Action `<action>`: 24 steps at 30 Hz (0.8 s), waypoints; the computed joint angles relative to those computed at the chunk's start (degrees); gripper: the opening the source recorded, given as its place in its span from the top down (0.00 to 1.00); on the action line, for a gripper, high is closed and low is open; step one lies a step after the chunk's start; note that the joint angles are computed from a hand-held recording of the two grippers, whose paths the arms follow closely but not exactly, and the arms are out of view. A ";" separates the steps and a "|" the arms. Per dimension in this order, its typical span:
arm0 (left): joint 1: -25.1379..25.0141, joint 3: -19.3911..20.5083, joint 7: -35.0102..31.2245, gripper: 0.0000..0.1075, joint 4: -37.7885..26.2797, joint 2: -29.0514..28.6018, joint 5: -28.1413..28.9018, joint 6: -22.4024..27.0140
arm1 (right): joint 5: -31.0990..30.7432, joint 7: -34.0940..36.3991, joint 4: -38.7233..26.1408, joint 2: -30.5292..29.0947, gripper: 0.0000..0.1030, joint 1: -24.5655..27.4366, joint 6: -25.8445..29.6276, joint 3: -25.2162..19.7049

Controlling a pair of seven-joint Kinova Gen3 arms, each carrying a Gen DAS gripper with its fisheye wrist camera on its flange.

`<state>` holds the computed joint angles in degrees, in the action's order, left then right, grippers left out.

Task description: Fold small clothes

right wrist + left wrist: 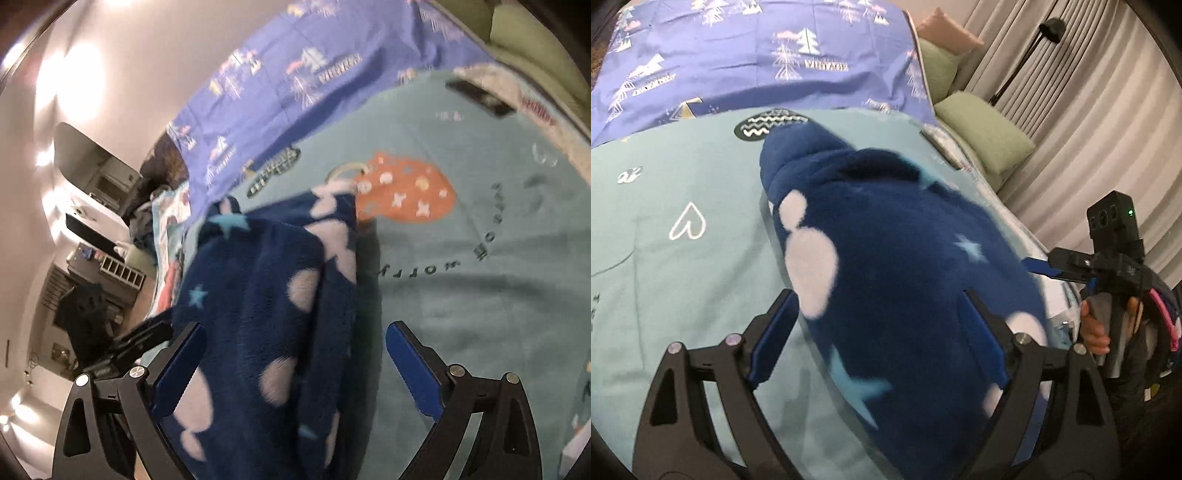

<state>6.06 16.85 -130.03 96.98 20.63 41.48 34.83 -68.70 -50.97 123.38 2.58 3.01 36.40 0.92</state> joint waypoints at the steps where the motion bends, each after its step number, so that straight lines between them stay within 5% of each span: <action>1: -0.75 0.56 -0.85 0.13 -1.20 1.47 0.64 1.20 | -1.19 1.60 -0.30 1.48 0.03 0.53 1.64 0.35; 12: -6.22 2.21 -7.85 0.04 -8.98 12.25 8.35 15.64 | -10.89 20.12 -4.78 17.90 0.00 9.28 18.59 -2.15; 24: -6.97 2.33 -9.29 0.04 -18.30 20.98 8.81 26.89 | -6.06 21.57 -14.80 23.91 0.00 9.39 19.78 -6.04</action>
